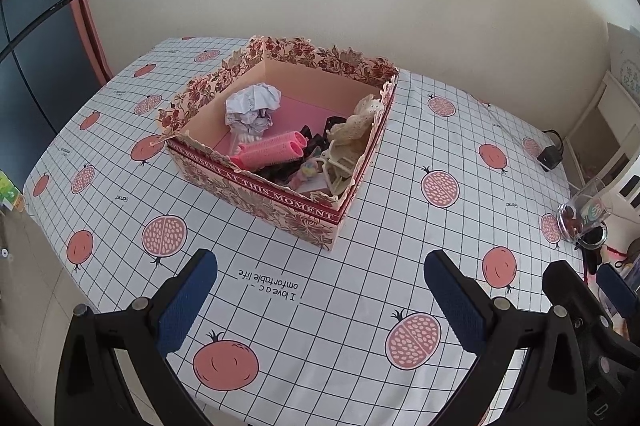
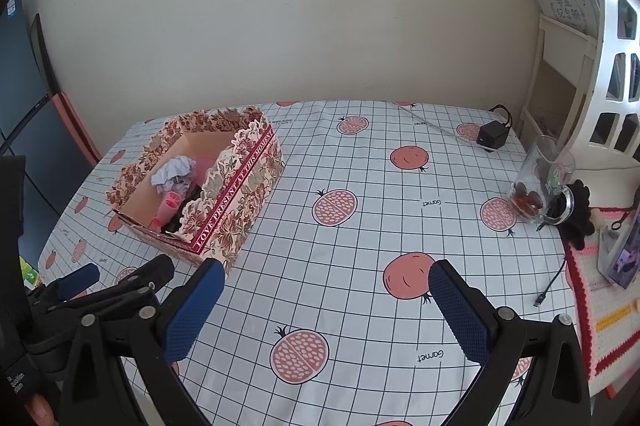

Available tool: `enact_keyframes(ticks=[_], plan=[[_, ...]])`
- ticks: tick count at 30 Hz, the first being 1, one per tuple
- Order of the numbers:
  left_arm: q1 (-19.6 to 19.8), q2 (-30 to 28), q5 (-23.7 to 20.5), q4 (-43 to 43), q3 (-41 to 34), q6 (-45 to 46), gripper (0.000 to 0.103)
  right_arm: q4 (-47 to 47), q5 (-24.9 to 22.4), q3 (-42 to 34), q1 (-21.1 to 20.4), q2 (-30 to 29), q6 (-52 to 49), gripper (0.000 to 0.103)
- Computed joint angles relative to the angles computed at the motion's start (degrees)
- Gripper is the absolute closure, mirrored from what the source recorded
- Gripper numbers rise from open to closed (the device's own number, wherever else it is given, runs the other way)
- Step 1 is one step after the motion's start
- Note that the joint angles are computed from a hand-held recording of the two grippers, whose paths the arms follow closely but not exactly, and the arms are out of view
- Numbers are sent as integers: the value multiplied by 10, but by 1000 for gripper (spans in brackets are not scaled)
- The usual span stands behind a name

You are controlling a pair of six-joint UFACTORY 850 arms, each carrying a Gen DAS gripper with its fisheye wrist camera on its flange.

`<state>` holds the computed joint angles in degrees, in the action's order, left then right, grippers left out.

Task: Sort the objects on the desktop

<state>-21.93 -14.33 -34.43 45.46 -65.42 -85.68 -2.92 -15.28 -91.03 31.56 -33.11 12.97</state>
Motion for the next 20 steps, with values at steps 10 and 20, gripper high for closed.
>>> enact_keyframes(ticks=[10,20], plan=[[1,2,0,-10,1,-1,0,-3,5,4,1,3,4,0],[0,3,-1,-3,1,-6,0,6,6,3,-1,2,-4,0]])
